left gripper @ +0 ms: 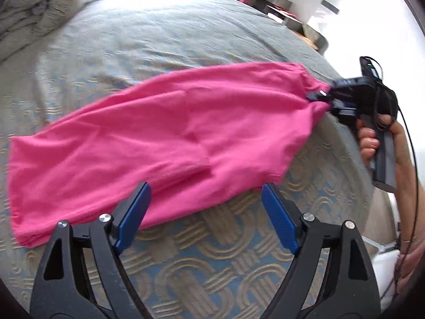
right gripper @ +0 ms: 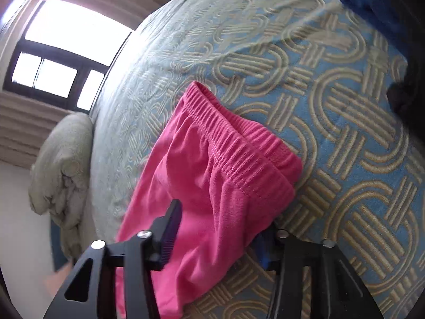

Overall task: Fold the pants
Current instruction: 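Grasp the waistband with the right tool and fold it toward the cuffs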

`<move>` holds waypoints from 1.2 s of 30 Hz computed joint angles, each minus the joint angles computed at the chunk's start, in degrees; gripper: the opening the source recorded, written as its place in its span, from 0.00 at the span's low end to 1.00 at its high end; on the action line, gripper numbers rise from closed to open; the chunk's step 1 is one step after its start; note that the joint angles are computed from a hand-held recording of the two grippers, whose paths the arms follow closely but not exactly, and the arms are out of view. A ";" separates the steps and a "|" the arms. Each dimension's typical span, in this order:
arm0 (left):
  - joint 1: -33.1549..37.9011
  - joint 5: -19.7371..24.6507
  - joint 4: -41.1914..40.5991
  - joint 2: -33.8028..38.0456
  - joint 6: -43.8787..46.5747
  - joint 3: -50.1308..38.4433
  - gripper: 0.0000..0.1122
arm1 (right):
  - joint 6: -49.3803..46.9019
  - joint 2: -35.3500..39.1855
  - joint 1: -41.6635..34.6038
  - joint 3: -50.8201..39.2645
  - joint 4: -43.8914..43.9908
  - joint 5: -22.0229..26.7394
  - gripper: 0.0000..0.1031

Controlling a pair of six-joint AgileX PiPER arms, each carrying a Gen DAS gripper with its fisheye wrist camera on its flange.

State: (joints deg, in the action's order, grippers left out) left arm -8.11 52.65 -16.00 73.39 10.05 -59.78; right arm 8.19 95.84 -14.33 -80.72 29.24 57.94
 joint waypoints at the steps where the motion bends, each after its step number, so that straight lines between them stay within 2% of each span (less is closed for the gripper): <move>1: 2.61 -0.24 2.47 -1.08 -1.18 0.45 0.76 | 1.93 -0.61 2.47 -1.14 -5.67 0.02 0.07; 4: 17.14 0.05 -0.39 -1.60 4.39 1.10 0.76 | 4.69 -3.95 10.29 -2.73 -17.32 -2.71 0.06; 6: 26.26 -1.77 -1.64 0.60 7.43 0.47 0.76 | 6.85 -5.66 16.98 -4.73 -26.48 -3.55 0.06; 8: 32.73 -1.99 -0.52 4.98 6.97 -1.89 0.76 | 7.66 -5.87 23.02 -8.50 -30.79 -2.25 0.06; 9: 35.76 -1.12 -2.48 7.51 9.08 -2.88 0.76 | 8.29 -5.38 26.06 -11.16 -32.36 -1.10 0.06; 11: 39.33 3.59 -3.25 13.54 11.32 -5.70 0.76 | 9.41 -4.70 32.05 -15.55 -35.86 0.73 0.06; 13: 41.27 3.99 -3.52 15.37 13.65 -4.54 0.75 | 9.12 -3.13 37.37 -19.95 -38.15 1.77 0.06; 14: 42.60 2.12 -5.83 13.77 17.53 -2.22 0.75 | 8.69 -1.64 40.19 -22.85 -38.98 2.51 0.06; 16: 43.54 1.18 -6.36 11.40 20.19 -0.15 0.75 | 6.81 2.47 46.50 -28.49 -40.59 3.31 0.06; 21: 52.42 5.69 -12.93 9.59 28.72 0.33 0.75 | 0.86 12.53 61.47 -39.07 -40.67 5.26 0.06; 24: 57.17 6.62 -14.75 10.09 31.55 -0.34 0.75 | -1.63 18.86 67.39 -41.66 -39.23 3.33 0.06; 27: 61.82 8.27 -15.45 11.80 34.61 -2.16 0.75 | -2.22 24.54 70.00 -42.18 -38.42 3.09 0.06; 30: 65.38 9.94 -16.05 13.36 36.59 -3.87 0.75 | -1.52 30.33 70.85 -44.57 -37.21 6.76 0.09; 31: 66.44 10.95 -16.50 13.46 37.16 -4.25 0.75 | -1.17 31.37 70.85 -44.77 -37.05 7.66 0.09; 33: 68.13 13.26 -17.79 13.60 38.46 -4.84 0.75 | -0.23 30.13 70.45 -40.69 -36.13 6.23 0.14; 35: 68.52 15.43 -18.74 13.84 38.97 -5.28 0.75 | -0.22 27.27 69.75 -35.83 -34.62 3.35 0.31; 36: 68.24 16.13 -18.84 14.58 38.43 -6.15 0.75 | -0.43 25.82 69.28 -33.98 -33.52 2.35 0.36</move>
State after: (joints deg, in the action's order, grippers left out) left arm 60.13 68.79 -34.83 87.97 48.48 -65.94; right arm 7.76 121.66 54.95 -114.70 -4.27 60.29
